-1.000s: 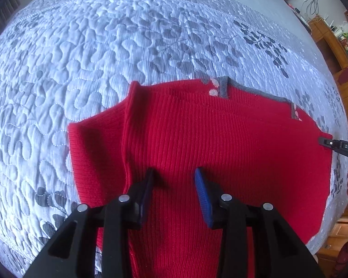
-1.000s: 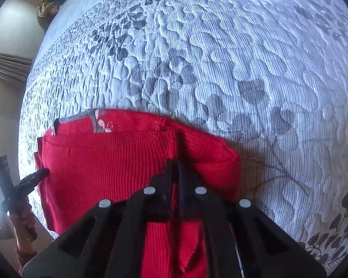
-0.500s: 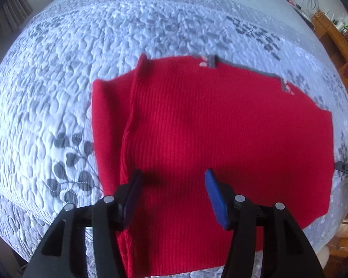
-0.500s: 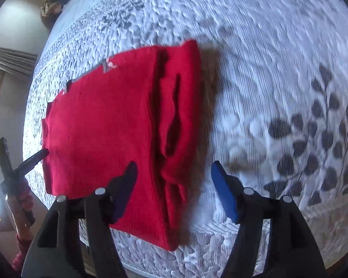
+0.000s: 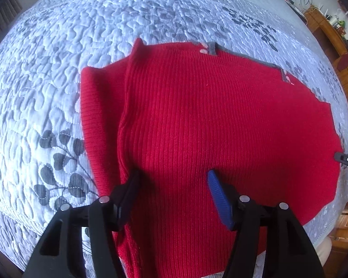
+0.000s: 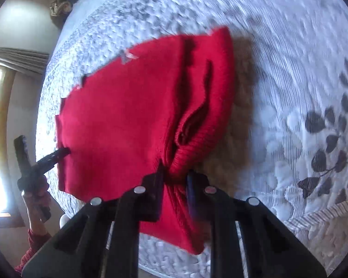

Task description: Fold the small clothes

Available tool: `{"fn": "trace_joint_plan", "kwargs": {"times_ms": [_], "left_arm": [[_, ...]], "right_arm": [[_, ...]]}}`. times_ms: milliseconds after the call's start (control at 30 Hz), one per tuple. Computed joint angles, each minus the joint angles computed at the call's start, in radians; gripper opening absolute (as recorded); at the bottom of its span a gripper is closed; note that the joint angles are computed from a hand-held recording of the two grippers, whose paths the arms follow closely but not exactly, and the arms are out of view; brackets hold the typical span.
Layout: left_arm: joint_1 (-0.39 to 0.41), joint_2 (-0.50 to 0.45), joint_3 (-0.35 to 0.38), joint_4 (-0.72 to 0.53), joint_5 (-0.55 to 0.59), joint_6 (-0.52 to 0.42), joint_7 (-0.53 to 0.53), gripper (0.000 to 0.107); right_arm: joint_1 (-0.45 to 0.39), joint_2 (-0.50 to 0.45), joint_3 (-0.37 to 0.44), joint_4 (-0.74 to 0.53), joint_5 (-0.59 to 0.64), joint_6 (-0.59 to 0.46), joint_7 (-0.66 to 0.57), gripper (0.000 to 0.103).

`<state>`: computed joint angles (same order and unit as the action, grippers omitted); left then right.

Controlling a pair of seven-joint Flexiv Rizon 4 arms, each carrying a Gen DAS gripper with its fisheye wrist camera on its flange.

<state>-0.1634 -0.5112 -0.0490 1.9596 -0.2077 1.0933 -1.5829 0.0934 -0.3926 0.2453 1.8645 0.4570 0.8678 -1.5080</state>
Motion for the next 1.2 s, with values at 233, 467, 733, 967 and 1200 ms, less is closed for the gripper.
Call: {"fn": "trace_joint_plan", "kwargs": {"times_ms": [233,467,733,967,1200], "left_arm": [[0.083,0.065,-0.094,0.092,-0.157,0.074,0.137,0.061],[0.134,0.059,-0.157,0.128,-0.344,0.105,0.275,0.061],[0.143,0.041,-0.177,0.144,-0.447,0.117,0.347,0.061],[0.114,0.081,-0.146,0.149,-0.447,0.091,0.308,0.061],[0.075,0.094,-0.096,0.118,-0.379,0.018,0.257,0.061]], "right_arm": [[0.177,0.036,-0.01,-0.041,-0.284,-0.017,0.139,0.014],[0.299,-0.089,0.019,-0.156,-0.392,-0.052,0.153,0.017],[0.268,-0.04,0.079,-0.104,-0.297,0.009,0.052,0.056],[0.31,0.1,0.04,0.079,-0.399,0.081,0.06,0.075],[0.369,0.105,0.05,0.228,-0.49,0.218,0.072,0.075]]}}
